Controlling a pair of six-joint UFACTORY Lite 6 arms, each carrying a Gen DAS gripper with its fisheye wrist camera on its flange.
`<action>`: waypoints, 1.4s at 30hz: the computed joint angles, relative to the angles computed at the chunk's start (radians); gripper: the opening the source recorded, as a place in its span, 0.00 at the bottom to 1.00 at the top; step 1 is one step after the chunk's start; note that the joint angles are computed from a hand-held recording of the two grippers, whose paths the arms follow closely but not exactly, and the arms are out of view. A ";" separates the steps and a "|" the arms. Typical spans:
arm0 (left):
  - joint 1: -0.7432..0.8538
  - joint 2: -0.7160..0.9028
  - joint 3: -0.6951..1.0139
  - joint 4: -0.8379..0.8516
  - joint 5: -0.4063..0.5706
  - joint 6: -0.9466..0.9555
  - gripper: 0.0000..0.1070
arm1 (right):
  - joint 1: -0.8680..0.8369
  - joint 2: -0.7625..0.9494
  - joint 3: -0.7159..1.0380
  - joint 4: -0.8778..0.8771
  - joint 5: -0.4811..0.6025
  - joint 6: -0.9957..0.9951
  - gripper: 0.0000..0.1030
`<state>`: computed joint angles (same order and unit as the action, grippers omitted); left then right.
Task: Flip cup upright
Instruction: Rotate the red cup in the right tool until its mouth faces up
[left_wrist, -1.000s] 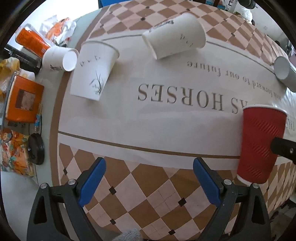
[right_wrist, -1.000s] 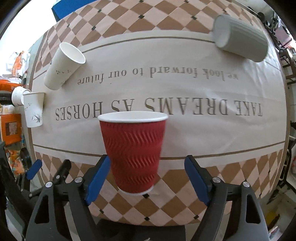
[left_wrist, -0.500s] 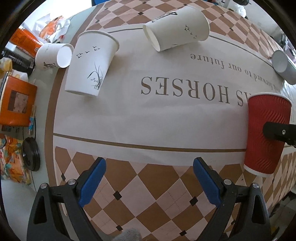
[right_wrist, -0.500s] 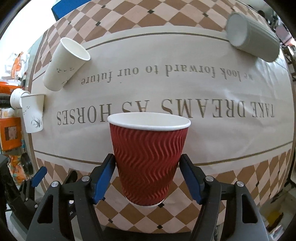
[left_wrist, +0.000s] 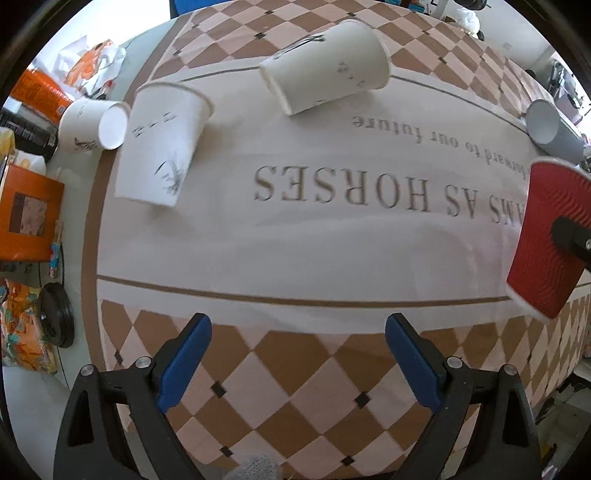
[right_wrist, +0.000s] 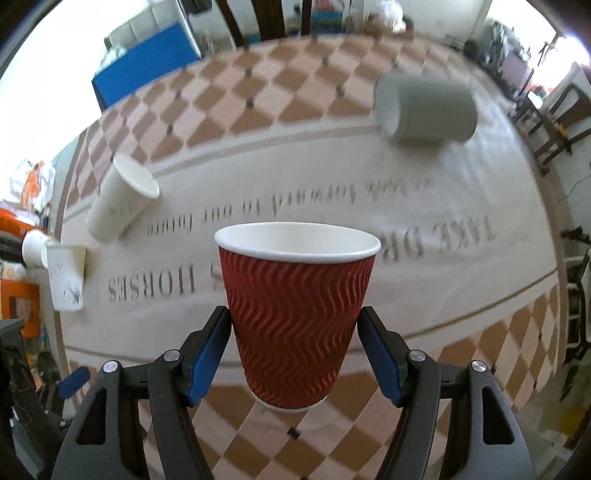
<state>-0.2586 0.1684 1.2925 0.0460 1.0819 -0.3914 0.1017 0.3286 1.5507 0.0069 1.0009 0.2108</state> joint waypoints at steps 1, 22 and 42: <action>-0.003 0.016 0.017 -0.007 0.000 -0.002 0.90 | 0.001 -0.007 -0.005 -0.011 -0.029 0.007 0.70; -0.049 0.160 0.112 0.053 -0.039 -0.127 0.90 | 0.049 -0.176 -0.432 -0.350 -0.705 0.252 0.71; -0.277 -0.084 0.023 0.135 0.112 -0.364 0.90 | -0.061 -0.526 -0.657 -0.077 -0.521 -0.109 0.91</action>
<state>-0.5355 0.0845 1.3151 0.1813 1.1935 -0.7557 0.0408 -0.1972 0.8941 -0.0704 0.4794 0.1015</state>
